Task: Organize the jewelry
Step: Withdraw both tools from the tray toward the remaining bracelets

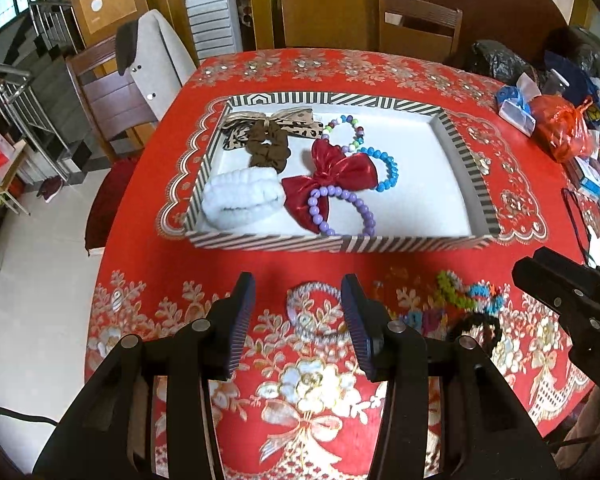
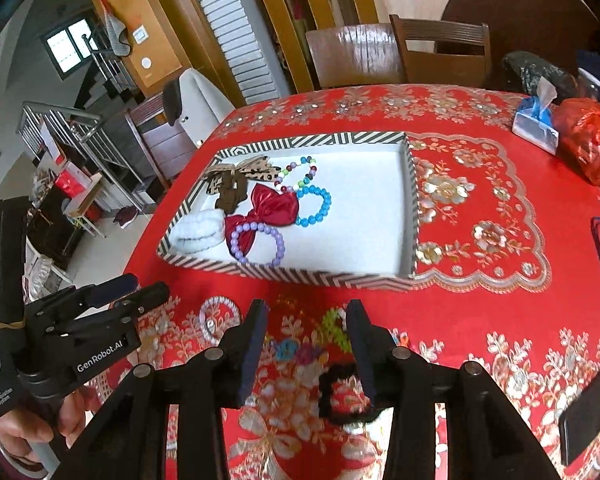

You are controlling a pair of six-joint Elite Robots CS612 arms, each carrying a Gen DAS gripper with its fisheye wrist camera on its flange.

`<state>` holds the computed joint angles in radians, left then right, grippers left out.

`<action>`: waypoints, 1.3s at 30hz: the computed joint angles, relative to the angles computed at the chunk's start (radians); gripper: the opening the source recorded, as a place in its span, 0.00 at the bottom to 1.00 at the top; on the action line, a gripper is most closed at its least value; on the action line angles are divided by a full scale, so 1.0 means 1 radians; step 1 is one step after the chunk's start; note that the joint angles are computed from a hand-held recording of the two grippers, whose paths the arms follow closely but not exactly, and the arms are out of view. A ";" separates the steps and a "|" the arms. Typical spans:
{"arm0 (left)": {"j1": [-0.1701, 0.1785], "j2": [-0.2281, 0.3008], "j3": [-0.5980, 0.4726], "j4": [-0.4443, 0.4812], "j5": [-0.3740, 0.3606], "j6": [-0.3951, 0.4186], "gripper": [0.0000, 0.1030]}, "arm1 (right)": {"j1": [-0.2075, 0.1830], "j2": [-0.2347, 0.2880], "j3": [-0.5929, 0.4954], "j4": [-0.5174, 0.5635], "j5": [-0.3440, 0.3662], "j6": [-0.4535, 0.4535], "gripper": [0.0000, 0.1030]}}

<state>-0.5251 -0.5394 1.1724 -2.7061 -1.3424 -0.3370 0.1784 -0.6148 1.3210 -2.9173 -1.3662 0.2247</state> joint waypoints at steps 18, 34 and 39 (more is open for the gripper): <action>-0.017 -0.066 0.141 -0.089 0.014 -0.023 0.42 | 0.011 -0.061 0.120 -0.056 -0.025 -0.003 0.39; -0.023 -0.076 0.164 -0.097 0.023 -0.031 0.42 | 0.008 -0.066 0.140 -0.057 -0.020 -0.004 0.40; -0.022 -0.074 0.163 -0.089 0.020 -0.035 0.42 | 0.009 -0.062 0.132 -0.045 -0.016 -0.010 0.40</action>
<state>-0.5468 -0.6133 1.3350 -2.7946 -1.3228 -0.3723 0.1872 -0.6767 1.4529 -2.9618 -1.3821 0.2150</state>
